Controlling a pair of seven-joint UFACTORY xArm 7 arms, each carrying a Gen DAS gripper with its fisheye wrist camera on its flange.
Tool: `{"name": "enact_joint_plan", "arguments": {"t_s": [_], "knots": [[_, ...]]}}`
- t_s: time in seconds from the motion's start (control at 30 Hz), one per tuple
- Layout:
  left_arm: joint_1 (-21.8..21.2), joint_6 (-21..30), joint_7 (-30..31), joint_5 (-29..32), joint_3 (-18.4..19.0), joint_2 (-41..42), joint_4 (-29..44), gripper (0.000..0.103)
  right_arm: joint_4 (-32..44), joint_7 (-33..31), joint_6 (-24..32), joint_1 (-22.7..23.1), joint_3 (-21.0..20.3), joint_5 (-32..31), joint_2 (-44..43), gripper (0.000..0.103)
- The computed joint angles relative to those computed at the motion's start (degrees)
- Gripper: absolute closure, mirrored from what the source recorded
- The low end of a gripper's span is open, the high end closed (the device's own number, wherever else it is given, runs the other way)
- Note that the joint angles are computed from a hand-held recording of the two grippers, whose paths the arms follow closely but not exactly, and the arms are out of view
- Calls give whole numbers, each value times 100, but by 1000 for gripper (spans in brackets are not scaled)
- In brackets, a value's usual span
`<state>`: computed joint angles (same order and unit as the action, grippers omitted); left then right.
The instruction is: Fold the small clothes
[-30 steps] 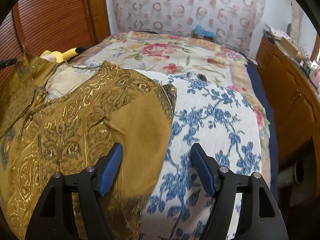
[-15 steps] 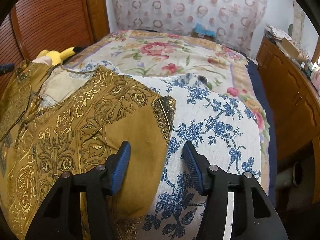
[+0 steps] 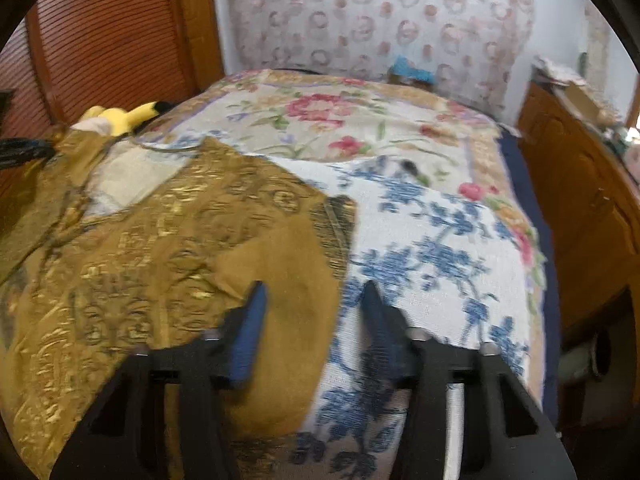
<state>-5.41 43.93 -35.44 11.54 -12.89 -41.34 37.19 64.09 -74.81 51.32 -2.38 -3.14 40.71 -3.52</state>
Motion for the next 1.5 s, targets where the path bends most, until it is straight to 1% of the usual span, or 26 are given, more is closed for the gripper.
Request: {"name": "enact_joint_plan", "arguments": {"t_s": [0.03, 0.07, 0.13, 0.23, 0.37, 0.4, 0.5, 0.6, 0.67, 0.8, 0.93, 1.0, 1.1, 1.17, 1.23, 1.33, 1.4, 1.47, 1.5], "knots": [[-8, -15, 0, 13, -9, -38, 13, 103, -28, 120, -100, 28, 50, -142, -48, 94], [-5, -19, -31, 69, -85, -137, 33, 103, -81, 137, -155, 53, 69, -220, -109, 99], [-58, 38, -122, 85, -220, -345, 76, 103, -281, 6, -386, 133, 72, -120, -347, 101], [-208, 172, -208, 73, -404, -769, 111, 103, -434, -230, -260, 201, -141, 304, -701, 103], [-486, 536, -375, -61, -714, -1469, 84, 103, -599, -436, 284, 200, -544, 702, -1266, 103], [-618, 700, -434, -140, -821, -1706, 52, 103, -685, -522, 535, 164, -708, 763, -1464, 103], [-911, 1124, -644, -338, -1122, -2263, -58, 103, -909, -642, 1055, 88, -1018, 744, -1914, 103], [-1269, 1700, -1007, -637, -1516, -2858, -207, 103, -1252, -787, 1548, -56, -1346, 536, -2455, 103], [-1460, 2099, -1266, -789, -1796, -3176, -256, 103, -1527, -884, 1827, -204, -1580, 300, -2867, 103], [-1891, 2974, -1931, -1205, -2321, -3846, -331, 103, -1838, -959, 2406, -528, -2033, -286, -3369, 103], [-2195, 3476, -2463, -1563, -2696, -4242, -303, 103, -1873, -1054, 2975, -826, -2418, -834, -3518, 103], [-2279, 3596, -2659, -1663, -2776, -4423, -279, 103, -1873, -1217, 3134, -932, -2499, -1054, -3563, 103], [-2264, 3860, -2787, -1654, -2808, -4637, -165, 103, -1803, -1407, 3389, -1059, -2586, -1329, -3633, 103], [-2202, 3935, -2754, -1637, -2828, -4700, -94, 103, -1700, -1518, 3600, -1091, -2628, -1456, -3633, 103], [-2145, 3984, -2720, -1665, -2870, -4755, -14, 103, -1657, -1622, 3677, -1121, -2630, -1504, -3660, 103], [-1972, 4012, -2607, -1662, -2878, -4734, 152, 99, -1640, -1660, 3691, -1158, -2572, -1530, -3694, 103], [-1859, 4008, -2479, -1617, -2874, -4719, 279, 97, -1621, -1688, 3698, -1176, -2577, -1547, -3726, 100], [-1743, 4042, -2338, -1592, -2869, -4684, 412, 93, -1573, -1707, 3636, -1181, -2573, -1540, -3748, 98], [-1680, 4031, -2259, -1579, -2861, -4659, 486, 89, -1533, -1715, 3653, -1185, -2608, -1554, -3744, 98]]}}
